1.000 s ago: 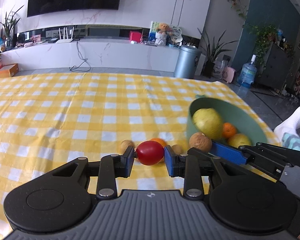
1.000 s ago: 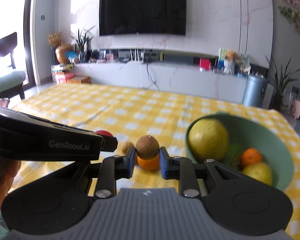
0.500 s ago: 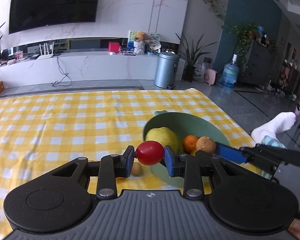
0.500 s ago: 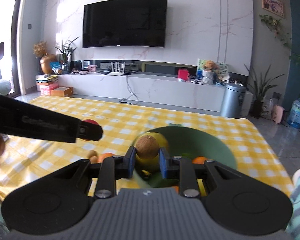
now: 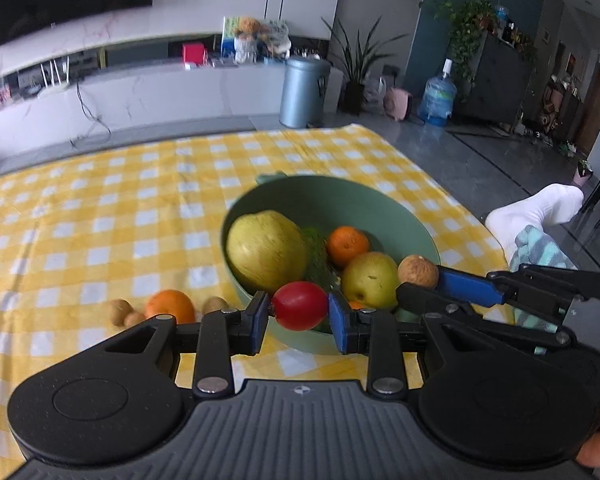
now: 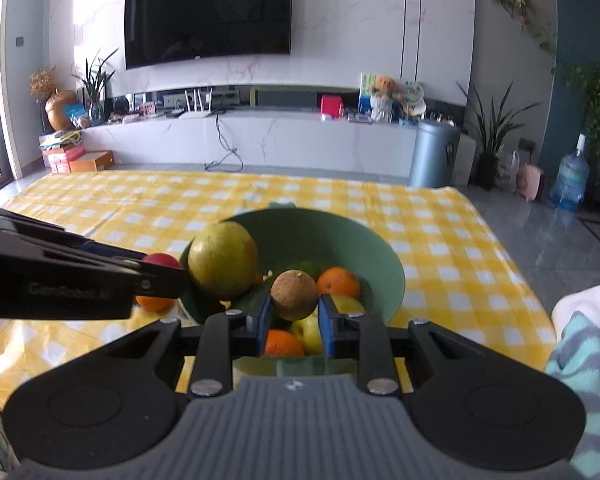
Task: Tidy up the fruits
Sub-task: 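Carry the tomato and brown fruit over the green colander and lower them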
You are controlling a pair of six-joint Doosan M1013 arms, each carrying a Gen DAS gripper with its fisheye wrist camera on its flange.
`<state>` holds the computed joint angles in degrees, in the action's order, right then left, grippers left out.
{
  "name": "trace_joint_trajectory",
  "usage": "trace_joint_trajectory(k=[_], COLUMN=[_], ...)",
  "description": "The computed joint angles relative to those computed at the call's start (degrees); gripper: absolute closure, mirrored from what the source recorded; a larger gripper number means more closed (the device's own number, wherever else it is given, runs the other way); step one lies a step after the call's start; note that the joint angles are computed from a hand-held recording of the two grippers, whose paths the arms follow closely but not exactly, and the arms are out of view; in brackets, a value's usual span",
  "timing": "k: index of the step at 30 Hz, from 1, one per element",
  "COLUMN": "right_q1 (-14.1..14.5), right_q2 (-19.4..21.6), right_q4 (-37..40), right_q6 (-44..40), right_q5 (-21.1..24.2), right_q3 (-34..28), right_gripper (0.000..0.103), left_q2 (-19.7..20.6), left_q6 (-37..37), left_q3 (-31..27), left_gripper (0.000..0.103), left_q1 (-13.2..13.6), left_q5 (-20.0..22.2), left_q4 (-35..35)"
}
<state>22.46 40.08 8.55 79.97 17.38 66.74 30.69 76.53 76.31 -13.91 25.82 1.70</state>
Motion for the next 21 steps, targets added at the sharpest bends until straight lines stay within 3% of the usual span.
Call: trace_joint_trajectory(k=[9, 21], right_q1=[0.0, 0.5], right_q2=[2.1, 3.2], right_q4=[-3.5, -7.3], right_q6=[3.3, 6.0], right_q5=[5.3, 7.5], right_q3=[-3.6, -5.4], right_gripper=[0.081, 0.081], left_q2=[1.7, 3.3], left_q6=[4.9, 10.2], left_q3=[-2.0, -3.9], left_gripper=[0.067, 0.067], left_q1=[0.1, 0.5], left_q5=[1.9, 4.0], left_q4=[-3.8, -10.1])
